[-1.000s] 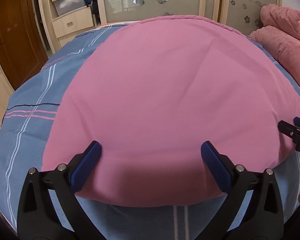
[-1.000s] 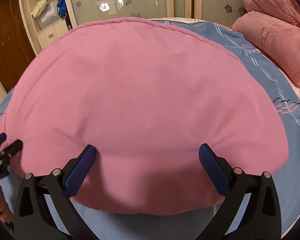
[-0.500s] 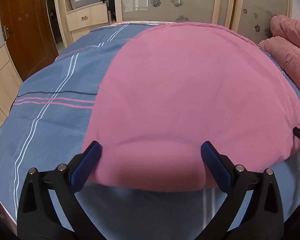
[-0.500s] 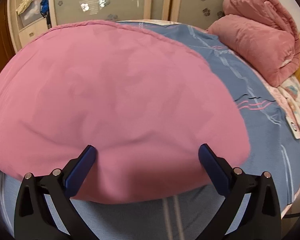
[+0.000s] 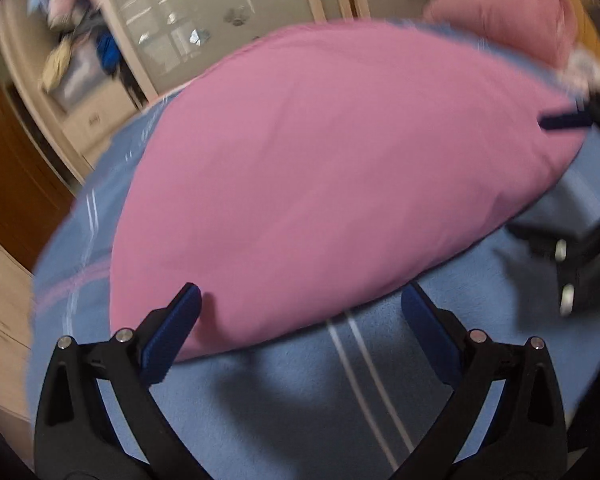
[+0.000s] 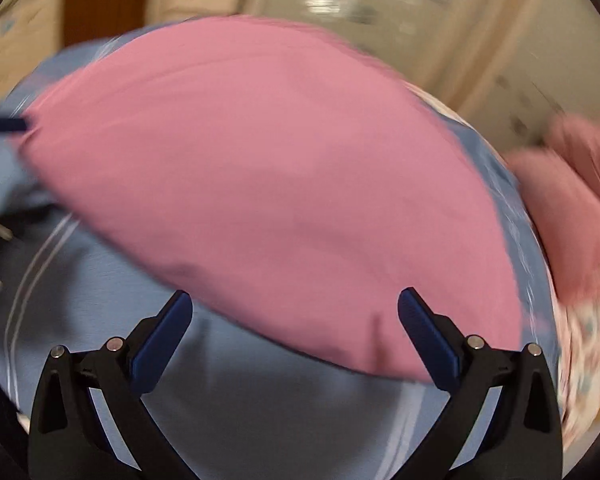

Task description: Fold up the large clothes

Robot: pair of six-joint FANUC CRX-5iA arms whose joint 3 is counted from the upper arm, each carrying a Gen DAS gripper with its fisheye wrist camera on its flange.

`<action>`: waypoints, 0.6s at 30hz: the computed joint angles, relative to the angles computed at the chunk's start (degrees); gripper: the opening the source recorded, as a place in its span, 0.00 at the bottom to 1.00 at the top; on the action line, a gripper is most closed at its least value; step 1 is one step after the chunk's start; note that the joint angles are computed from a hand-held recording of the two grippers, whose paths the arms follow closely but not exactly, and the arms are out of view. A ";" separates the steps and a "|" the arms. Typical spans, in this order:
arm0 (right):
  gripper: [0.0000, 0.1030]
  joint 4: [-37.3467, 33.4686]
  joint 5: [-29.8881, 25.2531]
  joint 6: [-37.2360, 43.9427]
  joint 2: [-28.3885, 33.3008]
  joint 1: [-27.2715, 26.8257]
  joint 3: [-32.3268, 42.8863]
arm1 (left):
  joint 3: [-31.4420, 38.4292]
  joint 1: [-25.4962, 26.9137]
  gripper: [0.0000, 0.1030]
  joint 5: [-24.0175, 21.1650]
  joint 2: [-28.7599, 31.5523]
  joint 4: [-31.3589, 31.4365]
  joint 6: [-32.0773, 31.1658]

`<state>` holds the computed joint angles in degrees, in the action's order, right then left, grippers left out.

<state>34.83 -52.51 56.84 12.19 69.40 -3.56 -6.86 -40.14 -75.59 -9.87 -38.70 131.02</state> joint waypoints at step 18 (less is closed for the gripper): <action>0.99 3.98 -5.18 -6.43 -0.15 -12.61 -4.69 | -7.60 13.85 0.98 2.89 -8.96 8.13 -1.43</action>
